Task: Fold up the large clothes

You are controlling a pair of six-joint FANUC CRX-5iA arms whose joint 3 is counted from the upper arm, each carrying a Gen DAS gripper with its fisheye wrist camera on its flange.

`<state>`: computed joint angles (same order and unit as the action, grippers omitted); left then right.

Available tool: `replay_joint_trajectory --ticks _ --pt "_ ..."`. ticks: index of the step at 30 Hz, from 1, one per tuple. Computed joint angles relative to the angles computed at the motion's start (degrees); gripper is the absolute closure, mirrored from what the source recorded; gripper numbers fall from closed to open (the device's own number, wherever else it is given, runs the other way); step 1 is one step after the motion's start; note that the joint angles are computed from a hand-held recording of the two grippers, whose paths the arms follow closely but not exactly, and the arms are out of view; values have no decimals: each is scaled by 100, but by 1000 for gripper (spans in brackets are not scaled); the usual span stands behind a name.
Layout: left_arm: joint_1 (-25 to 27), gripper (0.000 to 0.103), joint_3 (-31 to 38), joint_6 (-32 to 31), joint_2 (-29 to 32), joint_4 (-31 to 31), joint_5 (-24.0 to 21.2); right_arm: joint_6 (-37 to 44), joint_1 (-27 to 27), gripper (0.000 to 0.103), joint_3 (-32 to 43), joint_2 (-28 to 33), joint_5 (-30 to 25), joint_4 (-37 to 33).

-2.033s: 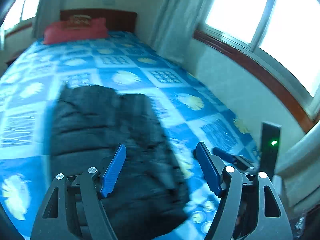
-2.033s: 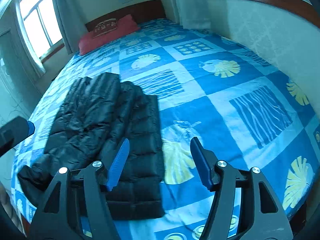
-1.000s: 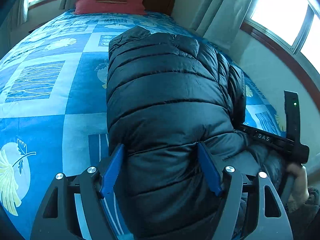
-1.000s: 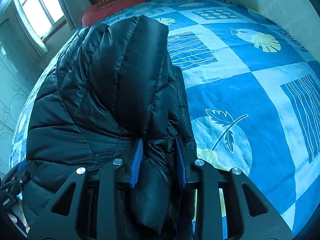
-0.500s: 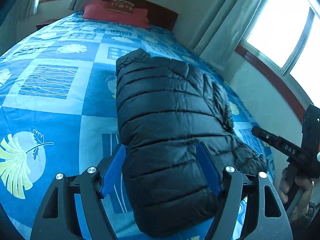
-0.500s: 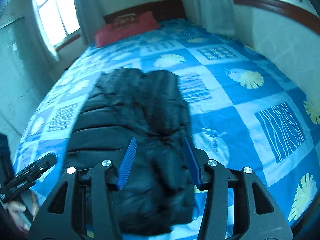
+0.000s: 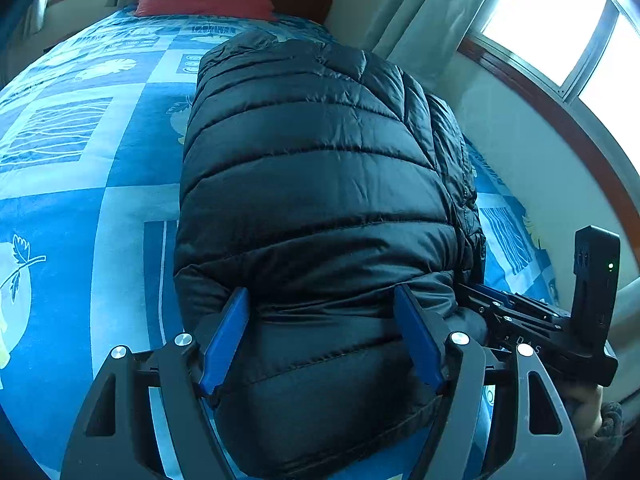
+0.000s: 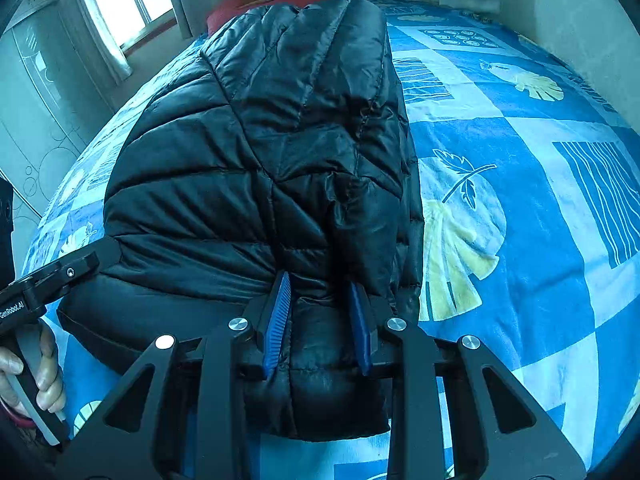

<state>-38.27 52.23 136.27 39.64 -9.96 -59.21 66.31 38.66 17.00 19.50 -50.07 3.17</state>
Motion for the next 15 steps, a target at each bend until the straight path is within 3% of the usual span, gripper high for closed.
replay_joint_trajectory --ticks 4,7,9,13,15 --pt "-20 31 -54 -4 -151 -84 -95 -112 89 73 -11 -149 -135 166" --pt "-29 31 -286 237 -457 -248 105 -86 87 72 76 -309 -184 131" --pt "-29 31 -58 209 -454 -484 15 -134 72 71 256 -318 -88 216" --pt "103 31 955 -3 38 -636 -391 -81 -55 68 1019 108 20 370" --pt "205 31 1831 -224 538 -566 -790 71 -152 65 1560 474 97 295"
